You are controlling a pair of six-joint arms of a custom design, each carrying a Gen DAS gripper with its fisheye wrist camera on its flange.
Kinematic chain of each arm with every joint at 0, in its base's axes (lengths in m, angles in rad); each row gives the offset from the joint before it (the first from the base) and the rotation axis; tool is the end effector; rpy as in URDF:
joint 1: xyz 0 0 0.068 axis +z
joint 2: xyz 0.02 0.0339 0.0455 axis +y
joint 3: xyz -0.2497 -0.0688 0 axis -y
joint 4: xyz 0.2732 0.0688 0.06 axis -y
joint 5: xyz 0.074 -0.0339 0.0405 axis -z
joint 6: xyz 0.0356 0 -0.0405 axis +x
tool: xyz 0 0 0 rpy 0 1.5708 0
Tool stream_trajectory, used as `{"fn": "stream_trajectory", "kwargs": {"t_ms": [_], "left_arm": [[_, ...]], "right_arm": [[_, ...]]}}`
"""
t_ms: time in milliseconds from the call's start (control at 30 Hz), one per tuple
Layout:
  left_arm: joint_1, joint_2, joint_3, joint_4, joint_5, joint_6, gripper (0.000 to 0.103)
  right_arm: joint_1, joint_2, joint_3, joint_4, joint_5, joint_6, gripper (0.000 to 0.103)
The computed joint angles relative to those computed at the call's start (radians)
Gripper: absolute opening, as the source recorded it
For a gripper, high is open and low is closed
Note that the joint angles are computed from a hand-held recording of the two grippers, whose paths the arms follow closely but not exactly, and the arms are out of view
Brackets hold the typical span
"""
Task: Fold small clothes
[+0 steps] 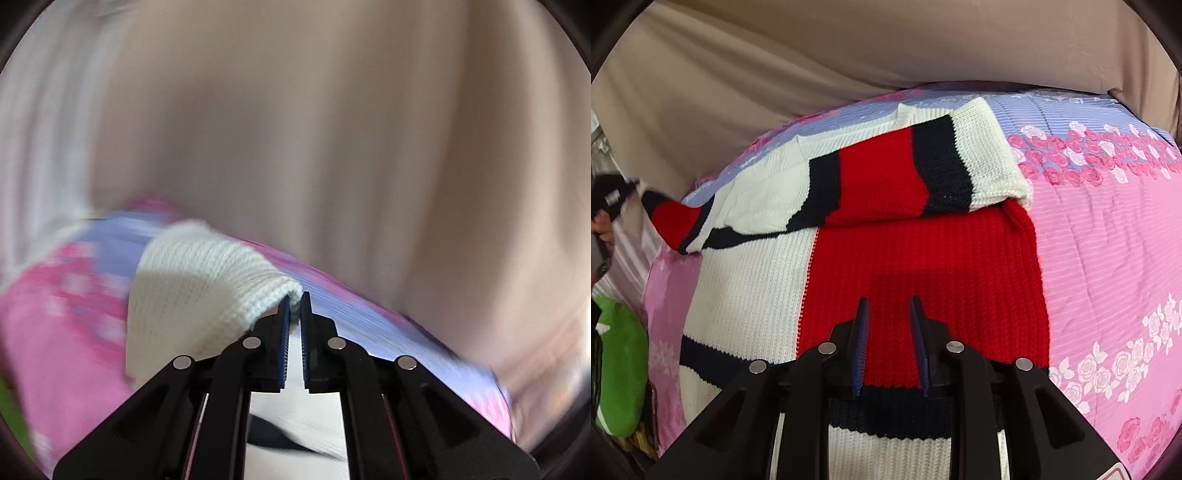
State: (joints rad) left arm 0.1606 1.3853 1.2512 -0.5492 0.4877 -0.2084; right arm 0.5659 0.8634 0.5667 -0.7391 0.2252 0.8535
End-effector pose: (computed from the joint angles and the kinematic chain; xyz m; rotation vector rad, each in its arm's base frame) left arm 0.3329 0.0370 0.3153 -0.1482 2.2160 -0.5737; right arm 0.1663 0.0962 0.1873 0.4493 2.5447 0.2397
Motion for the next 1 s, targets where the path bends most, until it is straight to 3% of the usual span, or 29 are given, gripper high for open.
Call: {"fn": "stream_trajectory", "kwargs": {"t_ms": [100,233,300,367,433,467,500,600,767,800,833,900,933,967,1000], "left_arm": [[-0.246,-0.118,-0.165,0.019,0.006,-0.109,0.005],[-0.497,-0.083,-0.398,0.17,-0.064,-0.293,0.014],[-0.495,-0.073,-0.47,0.218,-0.038,-0.351,0.022],[-0.423,-0.146,-0.549,0.234,0.013,-0.396,0.049],[-0.296,-0.243,-0.607,0.211,0.024,-0.416,0.059],[-0.234,-0.248,-0.603,0.198,0.024,-0.413,0.06],[-0.187,-0.203,-0.575,0.201,0.029,-0.399,0.06],[-0.071,-0.056,-0.479,0.199,0.019,-0.396,0.06],[0.0,0.166,-0.336,0.187,-0.005,-0.438,0.059],[0.004,0.185,-0.341,0.202,-0.001,-0.459,0.058],[0.008,0.204,-0.334,0.21,0.003,-0.476,0.052],[0.0,0.222,-0.327,0.224,-0.014,-0.481,0.032],[-0.023,0.241,-0.316,0.236,-0.03,-0.483,0.016],[-0.028,0.249,-0.289,0.211,-0.04,-0.462,0.013],[-0.029,0.239,-0.291,0.214,-0.051,-0.458,0.012]], "right_arm": [[-0.051,-0.061,-0.016,-0.015,-0.02,-0.018,0.023],[-0.142,-0.131,-0.047,-0.042,-0.041,-0.07,0.026],[-0.202,-0.143,-0.065,-0.044,-0.062,-0.116,0.03],[-0.244,-0.132,-0.062,-0.049,-0.062,-0.164,0.03],[-0.276,-0.132,-0.059,-0.026,-0.083,-0.208,0.032],[-0.29,-0.115,-0.048,-0.001,-0.096,-0.23,0.038],[-0.301,-0.089,-0.036,0.029,-0.116,-0.25,0.045],[-0.322,0.046,0.017,0.146,-0.17,-0.271,0.05],[-0.229,0.396,0.218,0.285,-0.086,-0.322,0.05],[-0.215,0.479,0.278,0.299,-0.076,-0.343,0.054],[-0.203,0.558,0.337,0.308,-0.068,-0.36,0.057],[-0.189,0.696,0.443,0.303,-0.048,-0.383,0.06],[-0.182,0.765,0.498,0.289,-0.029,-0.393,0.06],[-0.177,0.826,0.546,0.274,-0.013,-0.404,0.059],[-0.18,0.895,0.604,0.248,-0.008,-0.421,0.041]]}}
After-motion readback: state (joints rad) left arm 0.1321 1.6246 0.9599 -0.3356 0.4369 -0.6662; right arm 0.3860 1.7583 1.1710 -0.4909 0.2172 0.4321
